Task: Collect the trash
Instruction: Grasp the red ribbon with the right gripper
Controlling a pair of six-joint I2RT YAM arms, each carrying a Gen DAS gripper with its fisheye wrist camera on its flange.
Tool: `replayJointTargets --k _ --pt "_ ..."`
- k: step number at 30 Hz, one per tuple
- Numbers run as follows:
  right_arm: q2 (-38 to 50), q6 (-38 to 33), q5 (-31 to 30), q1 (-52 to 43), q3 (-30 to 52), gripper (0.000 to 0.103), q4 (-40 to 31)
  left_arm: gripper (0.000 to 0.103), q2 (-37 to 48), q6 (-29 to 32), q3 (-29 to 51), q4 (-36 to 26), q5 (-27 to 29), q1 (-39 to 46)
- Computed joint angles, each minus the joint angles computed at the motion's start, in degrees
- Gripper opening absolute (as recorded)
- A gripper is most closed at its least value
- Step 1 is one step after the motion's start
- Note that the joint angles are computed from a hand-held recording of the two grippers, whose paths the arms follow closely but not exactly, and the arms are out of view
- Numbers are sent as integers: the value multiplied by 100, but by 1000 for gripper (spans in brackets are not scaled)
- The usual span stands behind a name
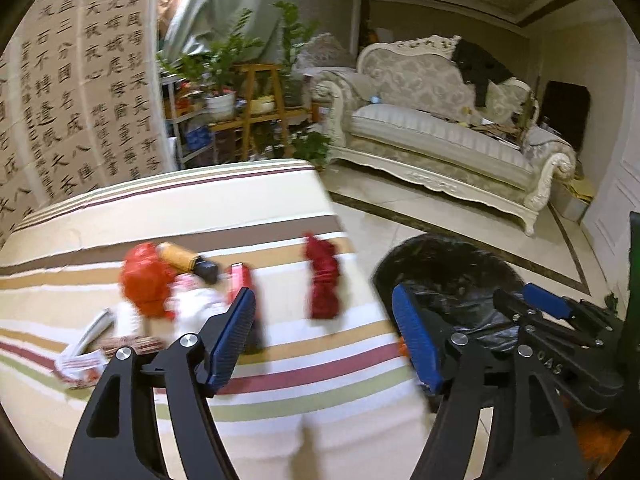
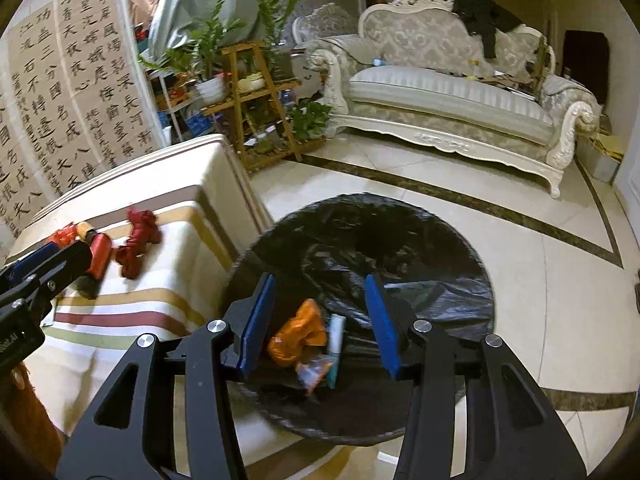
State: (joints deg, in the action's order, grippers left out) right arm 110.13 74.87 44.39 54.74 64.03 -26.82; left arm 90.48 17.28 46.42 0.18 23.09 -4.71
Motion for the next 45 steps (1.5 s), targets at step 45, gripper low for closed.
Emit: replayJointTargets --k 45 --pt "2840 -1996 -1147 -264 4735 26 -1140 71 1761 920 1861 -929 25 2385"
